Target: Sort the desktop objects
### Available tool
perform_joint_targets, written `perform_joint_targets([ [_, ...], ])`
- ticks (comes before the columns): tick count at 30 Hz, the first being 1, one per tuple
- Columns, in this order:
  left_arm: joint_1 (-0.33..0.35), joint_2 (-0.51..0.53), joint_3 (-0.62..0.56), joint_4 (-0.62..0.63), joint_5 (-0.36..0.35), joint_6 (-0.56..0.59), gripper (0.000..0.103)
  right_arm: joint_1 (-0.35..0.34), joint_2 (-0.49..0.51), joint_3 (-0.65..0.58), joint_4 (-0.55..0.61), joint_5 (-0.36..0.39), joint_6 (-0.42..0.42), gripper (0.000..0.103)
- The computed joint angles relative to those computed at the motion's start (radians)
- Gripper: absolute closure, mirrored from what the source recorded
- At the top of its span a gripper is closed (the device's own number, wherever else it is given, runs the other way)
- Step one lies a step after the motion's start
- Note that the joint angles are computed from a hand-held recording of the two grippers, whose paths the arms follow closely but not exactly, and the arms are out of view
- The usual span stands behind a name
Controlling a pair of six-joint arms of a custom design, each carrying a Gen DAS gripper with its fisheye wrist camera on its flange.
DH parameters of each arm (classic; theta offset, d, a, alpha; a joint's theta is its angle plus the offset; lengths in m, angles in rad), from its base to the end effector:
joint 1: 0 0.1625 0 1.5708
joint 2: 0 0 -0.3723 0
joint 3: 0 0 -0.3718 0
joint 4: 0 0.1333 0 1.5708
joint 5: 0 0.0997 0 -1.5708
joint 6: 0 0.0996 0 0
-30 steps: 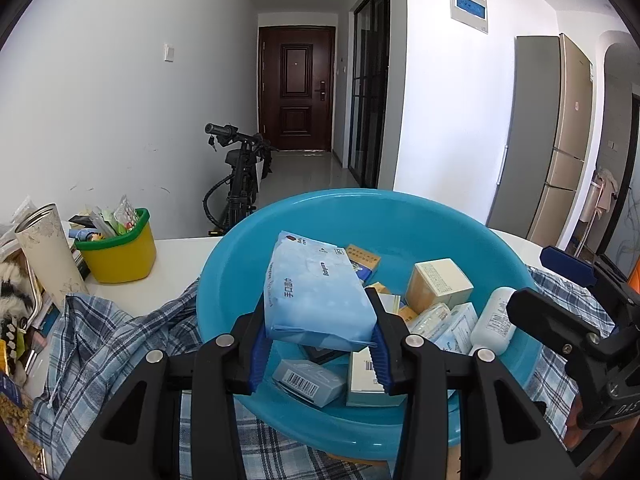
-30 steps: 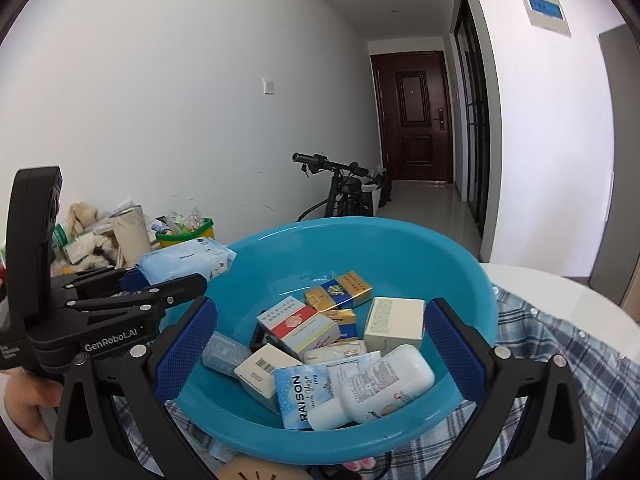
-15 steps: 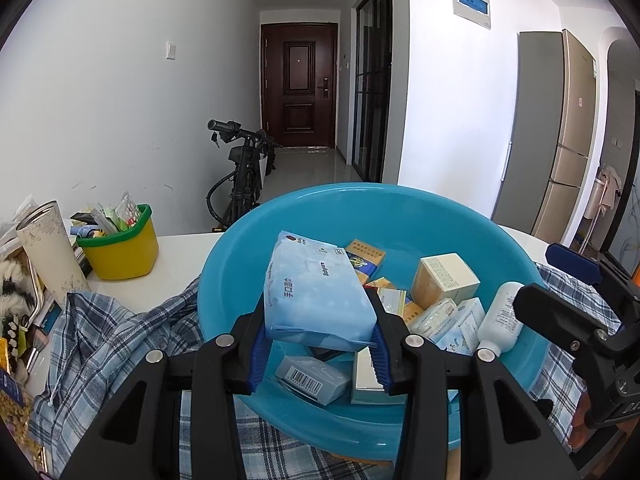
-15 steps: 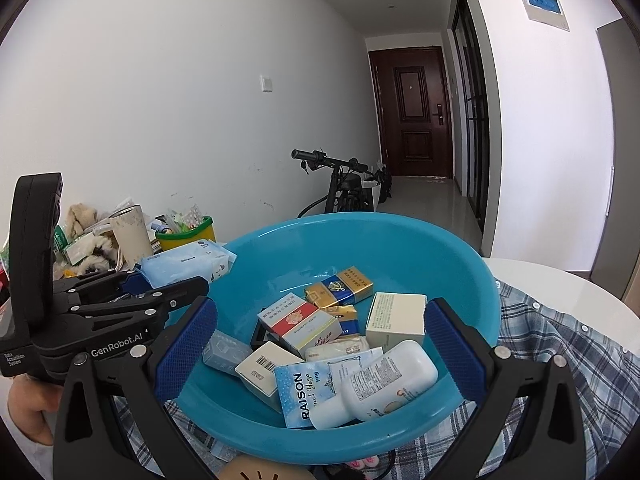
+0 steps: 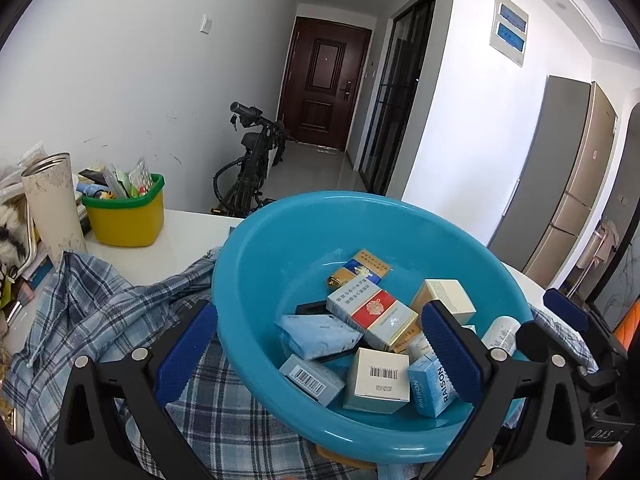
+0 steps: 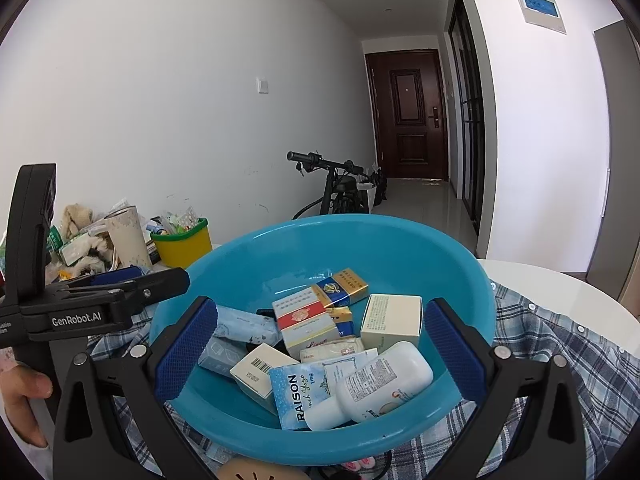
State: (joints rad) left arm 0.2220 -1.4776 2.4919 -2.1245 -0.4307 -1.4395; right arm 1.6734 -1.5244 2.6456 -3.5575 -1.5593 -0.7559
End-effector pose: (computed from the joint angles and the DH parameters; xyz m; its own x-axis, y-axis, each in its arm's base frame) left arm -0.2452 -0.2848 0.1359 -0.8267 -0.1306 -0.5472 0.4138 0.5177 -0.7488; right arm 0.1664 -0.3039 0.2109 -0.6776 -0.5232 0.5169 -0.7300 0.3930 -0.5592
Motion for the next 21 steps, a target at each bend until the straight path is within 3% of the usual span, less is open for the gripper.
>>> perform_joint_targets([
  [5, -0.007, -0.014, -0.013, 0.094, 0.002, -0.063, 0.000, 0.023, -0.002, -0.018, 0.075, -0.035, -0.019, 0.000],
  [8, -0.020, -0.015, -0.022, 0.128, -0.005, -0.079, 0.000, 0.033, 0.018, -0.019, 0.043, -0.055, -0.027, 0.000],
  [12, -0.043, -0.032, -0.037, 0.187, -0.010, -0.113, 0.000, 0.037, -0.017, -0.014, 0.095, -0.072, -0.010, 0.000],
  [16, -0.093, -0.025, -0.103, 0.400, -0.013, -0.218, 0.000, 0.053, -0.091, 0.017, 0.125, -0.103, -0.024, 0.000],
  [21, -0.194, -0.012, -0.200, 0.732, -0.046, -0.435, 0.000, 0.083, -0.206, 0.054, 0.184, -0.138, -0.013, 0.000],
])
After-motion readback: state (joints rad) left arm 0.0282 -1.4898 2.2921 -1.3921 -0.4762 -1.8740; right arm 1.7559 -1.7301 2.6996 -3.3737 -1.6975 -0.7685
